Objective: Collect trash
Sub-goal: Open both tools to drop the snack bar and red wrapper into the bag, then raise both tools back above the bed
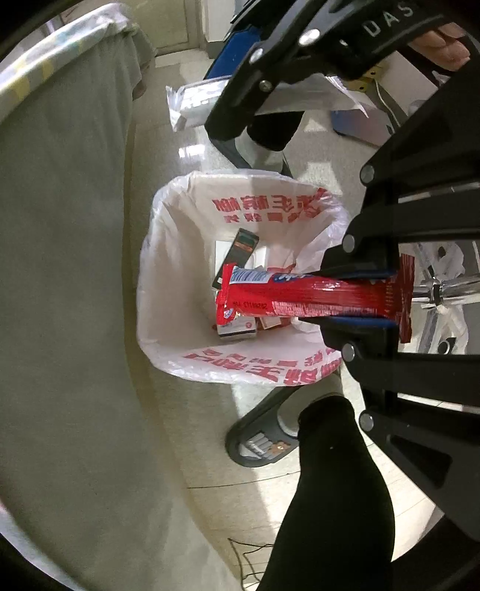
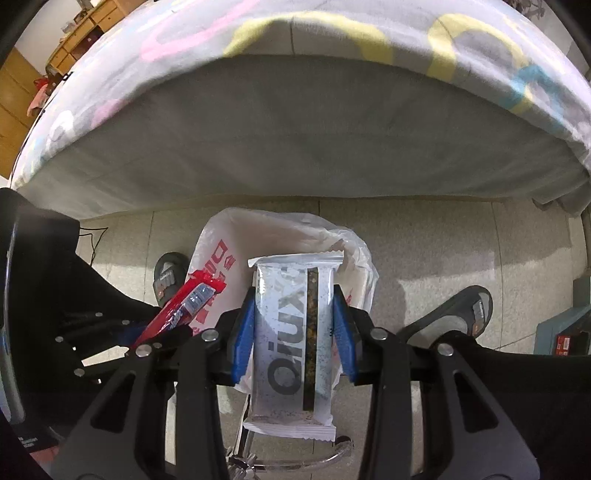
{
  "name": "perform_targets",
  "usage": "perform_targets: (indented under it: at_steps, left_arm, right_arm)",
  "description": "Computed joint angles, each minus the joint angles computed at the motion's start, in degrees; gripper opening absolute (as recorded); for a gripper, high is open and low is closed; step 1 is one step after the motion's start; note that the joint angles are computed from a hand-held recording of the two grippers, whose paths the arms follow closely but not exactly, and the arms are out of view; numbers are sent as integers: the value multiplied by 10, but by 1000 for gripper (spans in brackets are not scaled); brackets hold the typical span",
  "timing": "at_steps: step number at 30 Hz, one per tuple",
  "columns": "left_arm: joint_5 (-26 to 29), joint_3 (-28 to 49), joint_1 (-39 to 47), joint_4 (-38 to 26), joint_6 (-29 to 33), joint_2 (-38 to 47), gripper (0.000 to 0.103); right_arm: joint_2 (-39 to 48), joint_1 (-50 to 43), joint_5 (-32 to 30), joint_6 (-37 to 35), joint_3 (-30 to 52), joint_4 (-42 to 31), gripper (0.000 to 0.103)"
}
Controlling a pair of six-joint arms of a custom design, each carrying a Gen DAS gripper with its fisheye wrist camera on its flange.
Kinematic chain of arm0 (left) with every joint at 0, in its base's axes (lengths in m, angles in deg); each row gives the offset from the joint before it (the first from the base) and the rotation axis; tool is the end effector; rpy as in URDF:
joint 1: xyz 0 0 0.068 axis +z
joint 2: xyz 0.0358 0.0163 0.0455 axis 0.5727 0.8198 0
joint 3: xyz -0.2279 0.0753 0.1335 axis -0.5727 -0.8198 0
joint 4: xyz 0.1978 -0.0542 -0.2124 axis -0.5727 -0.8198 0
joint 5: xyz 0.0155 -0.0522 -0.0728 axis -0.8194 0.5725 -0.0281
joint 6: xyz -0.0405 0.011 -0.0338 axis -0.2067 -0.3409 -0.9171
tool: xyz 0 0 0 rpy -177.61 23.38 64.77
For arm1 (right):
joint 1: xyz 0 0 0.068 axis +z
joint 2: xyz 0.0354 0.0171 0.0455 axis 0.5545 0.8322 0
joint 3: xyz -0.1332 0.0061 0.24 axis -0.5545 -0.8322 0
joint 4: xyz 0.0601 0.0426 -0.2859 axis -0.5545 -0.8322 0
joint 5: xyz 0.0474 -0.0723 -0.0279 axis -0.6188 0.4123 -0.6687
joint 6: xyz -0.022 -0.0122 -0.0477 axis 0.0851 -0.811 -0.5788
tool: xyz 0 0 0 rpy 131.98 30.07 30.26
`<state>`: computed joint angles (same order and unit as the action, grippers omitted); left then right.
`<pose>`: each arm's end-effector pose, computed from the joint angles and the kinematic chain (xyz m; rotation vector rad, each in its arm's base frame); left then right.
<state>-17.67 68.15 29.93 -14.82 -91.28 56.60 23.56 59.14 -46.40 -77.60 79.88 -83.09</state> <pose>0.2324 -0.0240 0.1002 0.1594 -3.0914 0.1485 0.2620 0.1299 0.1371 -0.4323 2.8809 0.2989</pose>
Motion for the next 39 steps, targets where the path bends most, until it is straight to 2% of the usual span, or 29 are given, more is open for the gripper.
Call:
perform_targets:
  at_steps: [9, 10, 11, 12, 13, 14, 15, 17, 18, 34, 39]
  left_arm:
    - [8, -5, 6, 0, -4, 3, 18]
    - [8, -4, 7, 0, -5, 3, 21]
    - [9, -5, 10, 4, -5, 6, 29]
    - [9, -6, 12, 7, -5, 6, 35]
    - [11, -7, 12, 8, -5, 6, 48]
    - [11, -6, 12, 5, -5, 5, 57]
    - [8, -6, 11, 5, -5, 4, 60]
    - [0, -6, 8, 7, -9, 2, 72]
    - [-1, -7, 7, 8, -11, 1, 74]
    - [-4, -10, 18, 8, -15, -23, 75]
    - [-5, -15, 21, 0, -15, -53, 75]
  right_arm:
    - [33, 4, -5, 7, 14, 10, 38]
    - [34, 3, -7, 9, 14, 10, 38]
    - [36, 0, -10, 8, 12, 11, 38]
    - [35, -2, -13, 9, 11, 12, 43]
    - [33, -5, -12, 12, 8, 15, 49]
    - [29, -6, -10, 15, 6, 17, 62]
    - [27, -7, -8, 18, 4, 20, 73]
    - [18, -12, -3, 27, 2, 22, 78]
    - [16, -15, -2, 30, 0, 24, 78]
    - [-1, -34, -12, 47, -5, 21, 81]
    - [-25, -36, -16, 42, -12, 15, 81]
